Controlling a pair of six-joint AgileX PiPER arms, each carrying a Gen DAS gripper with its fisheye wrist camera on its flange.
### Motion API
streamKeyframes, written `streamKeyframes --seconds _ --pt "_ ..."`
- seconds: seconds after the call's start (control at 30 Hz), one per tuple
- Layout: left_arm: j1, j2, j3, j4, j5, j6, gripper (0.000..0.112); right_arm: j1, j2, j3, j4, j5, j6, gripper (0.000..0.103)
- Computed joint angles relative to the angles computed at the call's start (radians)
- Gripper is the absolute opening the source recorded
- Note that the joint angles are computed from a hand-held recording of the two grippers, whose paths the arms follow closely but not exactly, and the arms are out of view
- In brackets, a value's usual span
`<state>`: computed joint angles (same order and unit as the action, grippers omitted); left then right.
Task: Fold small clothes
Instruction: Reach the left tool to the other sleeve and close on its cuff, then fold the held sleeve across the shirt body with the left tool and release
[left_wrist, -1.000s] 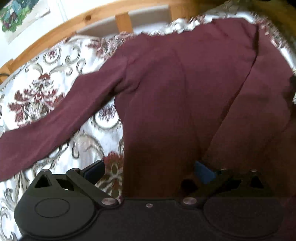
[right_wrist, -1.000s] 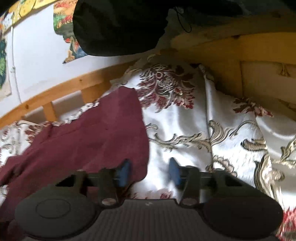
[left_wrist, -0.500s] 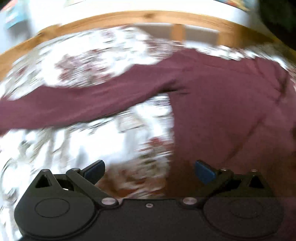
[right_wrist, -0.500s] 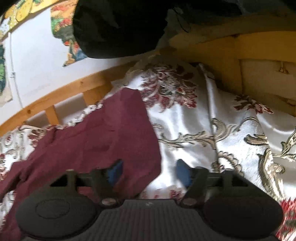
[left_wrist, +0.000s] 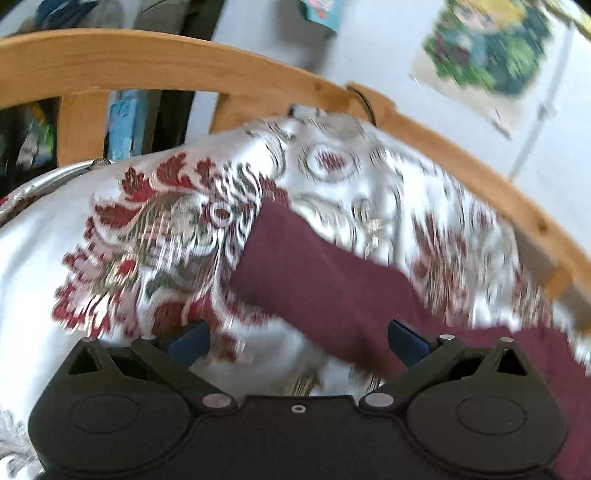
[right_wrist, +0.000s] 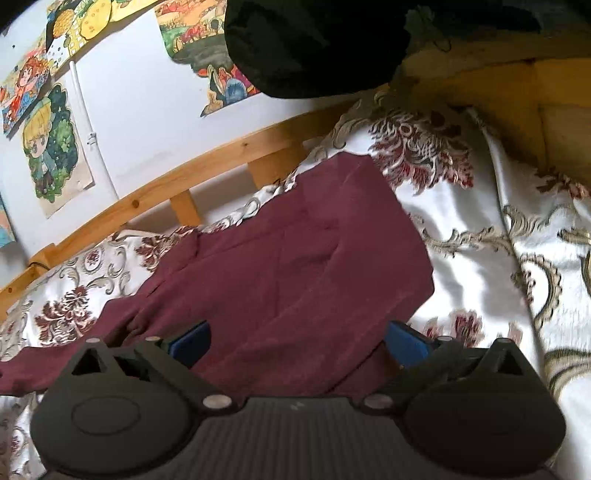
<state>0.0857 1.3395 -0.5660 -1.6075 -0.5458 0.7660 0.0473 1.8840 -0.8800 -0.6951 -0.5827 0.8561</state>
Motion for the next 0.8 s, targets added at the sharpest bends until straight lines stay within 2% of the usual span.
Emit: streamKeyframes --seconds 0.03,0.07,0.1,0.13,0.2,0.23,0.33,0.43,0.5,0.6,0.7,0.8 --pt "0.016 0.015 -0.019 0.01 0.001 -0.01 0.102 -0.002 -0.006 0.009 -0.012 -0.001 0.015 0.103" --pt "0.016 0.029 -0.041 -0.002 -0.017 0.002 0.096 -0.004 -0.011 0.016 -0.025 0.0 0.028 0.103" --pt "0.011 0.054 -0.072 -0.023 -0.053 0.023 0.079 -0.007 -0.015 0.025 -0.032 -0.003 0.033 0.103" --pt "0.002 0.073 -0.098 -0.055 -0.088 0.052 0.067 -0.009 -0.018 0.031 -0.041 -0.003 0.041 0.103" --pt "0.004 0.099 -0.145 -0.128 -0.136 0.128 0.018 -0.013 -0.024 0.04 -0.059 -0.002 0.061 0.103" --pt "-0.003 0.099 -0.147 -0.127 -0.162 0.115 0.01 -0.016 -0.026 0.042 -0.07 -0.003 0.072 0.103" --pt "-0.044 0.034 -0.072 0.018 -0.209 -0.05 0.007 -0.025 -0.036 0.053 -0.066 -0.016 0.065 0.103" --pt "-0.152 -0.017 -0.05 0.151 -0.302 -0.088 0.007 -0.036 -0.041 0.056 -0.053 -0.024 0.053 0.103" --pt "-0.217 -0.046 -0.053 0.271 -0.321 -0.092 0.007 -0.048 -0.042 0.058 -0.053 -0.032 0.061 0.103" --pt "-0.3 -0.066 -0.079 0.461 -0.288 -0.085 0.007 -0.06 -0.042 0.055 -0.056 -0.029 0.076 0.103" --pt "-0.37 -0.051 -0.118 0.659 -0.202 -0.102 0.007 -0.071 -0.044 0.055 -0.055 -0.03 0.077 0.103" --pt "-0.419 -0.004 -0.162 0.857 -0.099 -0.182 0.007 -0.08 -0.043 0.054 -0.047 -0.032 0.075 0.103"
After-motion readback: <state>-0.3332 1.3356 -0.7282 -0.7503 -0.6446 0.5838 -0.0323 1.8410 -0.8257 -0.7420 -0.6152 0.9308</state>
